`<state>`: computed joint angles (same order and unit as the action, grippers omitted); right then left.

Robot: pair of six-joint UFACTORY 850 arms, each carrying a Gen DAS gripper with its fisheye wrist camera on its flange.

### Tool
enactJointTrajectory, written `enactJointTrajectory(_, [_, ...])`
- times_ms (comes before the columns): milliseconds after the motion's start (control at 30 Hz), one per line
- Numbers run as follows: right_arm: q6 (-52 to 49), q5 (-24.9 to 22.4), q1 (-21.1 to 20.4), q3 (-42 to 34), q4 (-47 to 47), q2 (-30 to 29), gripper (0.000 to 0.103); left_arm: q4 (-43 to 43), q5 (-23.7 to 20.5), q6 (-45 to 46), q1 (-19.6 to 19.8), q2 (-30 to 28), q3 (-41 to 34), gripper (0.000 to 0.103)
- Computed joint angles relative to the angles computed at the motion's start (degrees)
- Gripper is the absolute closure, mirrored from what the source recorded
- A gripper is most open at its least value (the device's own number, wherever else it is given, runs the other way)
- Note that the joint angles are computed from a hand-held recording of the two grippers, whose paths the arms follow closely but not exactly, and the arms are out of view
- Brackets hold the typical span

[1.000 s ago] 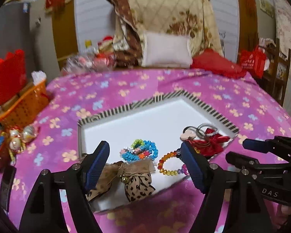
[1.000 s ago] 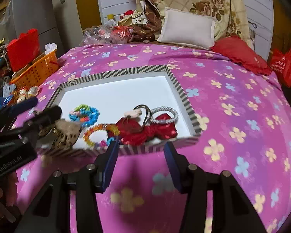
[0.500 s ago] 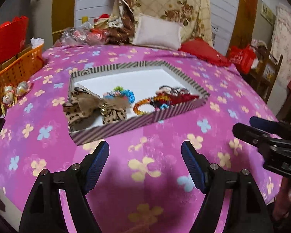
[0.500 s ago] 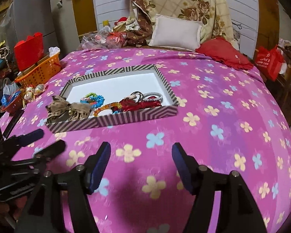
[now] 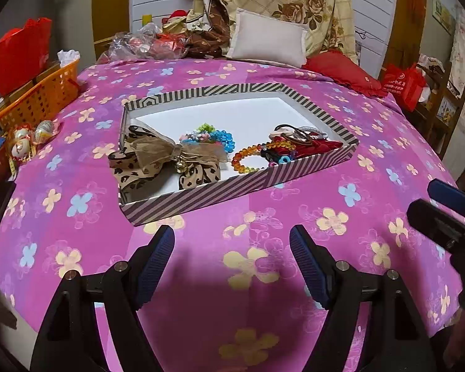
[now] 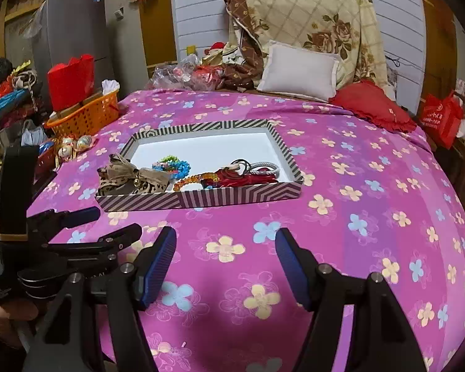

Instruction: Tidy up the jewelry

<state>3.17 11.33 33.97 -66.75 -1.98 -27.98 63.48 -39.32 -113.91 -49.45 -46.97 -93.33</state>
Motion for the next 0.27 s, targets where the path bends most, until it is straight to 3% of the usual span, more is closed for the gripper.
enactJointTrajectory(133, [-1.78, -0.67, 0.48, -0.62, 1.16, -0.56, 0.033, 1.02, 0.27, -1.70, 0.11, 0.78, 1.05, 0.032])
enactJointTrajectory(267, [-4.00, -0.63, 0.60, -0.68, 3.22, -0.59, 0.033, 1.84, -2.28, -1.88, -0.38, 0.58, 0.58, 0.032])
